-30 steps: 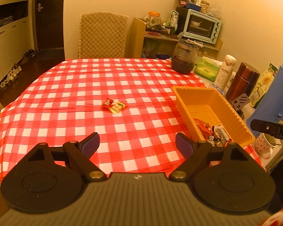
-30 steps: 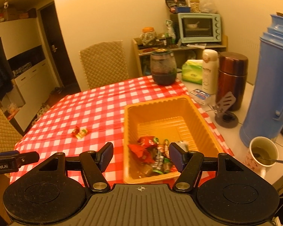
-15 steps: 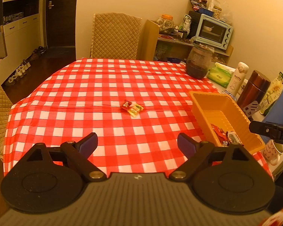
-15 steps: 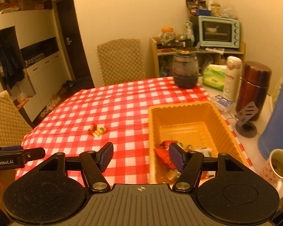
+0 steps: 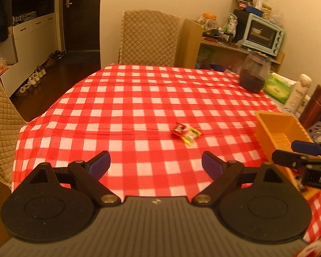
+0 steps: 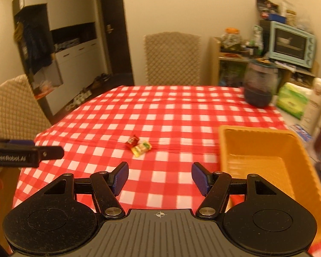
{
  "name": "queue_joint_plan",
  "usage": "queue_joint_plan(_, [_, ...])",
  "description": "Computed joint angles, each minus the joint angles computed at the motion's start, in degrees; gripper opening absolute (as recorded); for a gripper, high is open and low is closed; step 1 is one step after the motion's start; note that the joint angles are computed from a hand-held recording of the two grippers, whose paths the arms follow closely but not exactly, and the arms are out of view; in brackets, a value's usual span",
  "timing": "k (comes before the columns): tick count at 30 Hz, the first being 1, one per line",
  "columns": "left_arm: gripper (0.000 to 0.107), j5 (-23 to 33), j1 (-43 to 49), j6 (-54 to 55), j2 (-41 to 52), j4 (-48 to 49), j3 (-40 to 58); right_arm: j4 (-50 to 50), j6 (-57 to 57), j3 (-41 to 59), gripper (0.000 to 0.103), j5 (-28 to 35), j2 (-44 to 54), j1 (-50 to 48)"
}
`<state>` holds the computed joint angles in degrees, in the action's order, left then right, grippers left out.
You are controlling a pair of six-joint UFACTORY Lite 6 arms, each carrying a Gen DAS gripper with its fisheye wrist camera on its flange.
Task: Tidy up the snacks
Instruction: 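Withdraw both open tools from the tray toward the last two candies, then grasp the yellow-green candy with the right tool while the left tool grasps the red candy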
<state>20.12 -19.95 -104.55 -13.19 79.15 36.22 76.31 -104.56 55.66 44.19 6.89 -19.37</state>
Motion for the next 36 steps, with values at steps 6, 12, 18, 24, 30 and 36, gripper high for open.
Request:
queue_joint_plan(6, [0.091, -5.4, 8.0, -22.6, 12.1, 27.7, 4.4, 8.1, -10.1, 6.3, 0.065, -4.1, 12.2, 8.3])
queue_joint_plan(12, [0.091, -5.9, 12.9, -45.8, 22.5, 54.1, 8.4, 13.8, -20.1, 14.0, 0.065, -7.4, 24.0, 15.1])
queue_joint_plan(18, [0.091, -7.5, 16.2, -55.0, 30.2, 67.7, 15.3, 16.0, -23.1, 24.5, 0.065, -11.0, 35.7, 19.6])
queue_joint_plan(24, [0.091, -8.1, 17.8, -57.4, 35.7, 73.0, 21.2, 13.4, -20.7, 34.2, 0.066, -12.1, 44.3, 21.3])
queue_joint_plan(30, [0.091, -9.4, 19.6, -64.2, 38.5, 79.8, 23.5, 17.9, -25.4, 39.4, 0.066, -12.5, 50.1, 22.7])
queue_joint_plan(36, [0.091, -9.6, 19.3, -64.0, 39.8, 80.1, 24.4, 17.2, -22.5, 45.0, 0.065, -10.5, 54.2, 22.6])
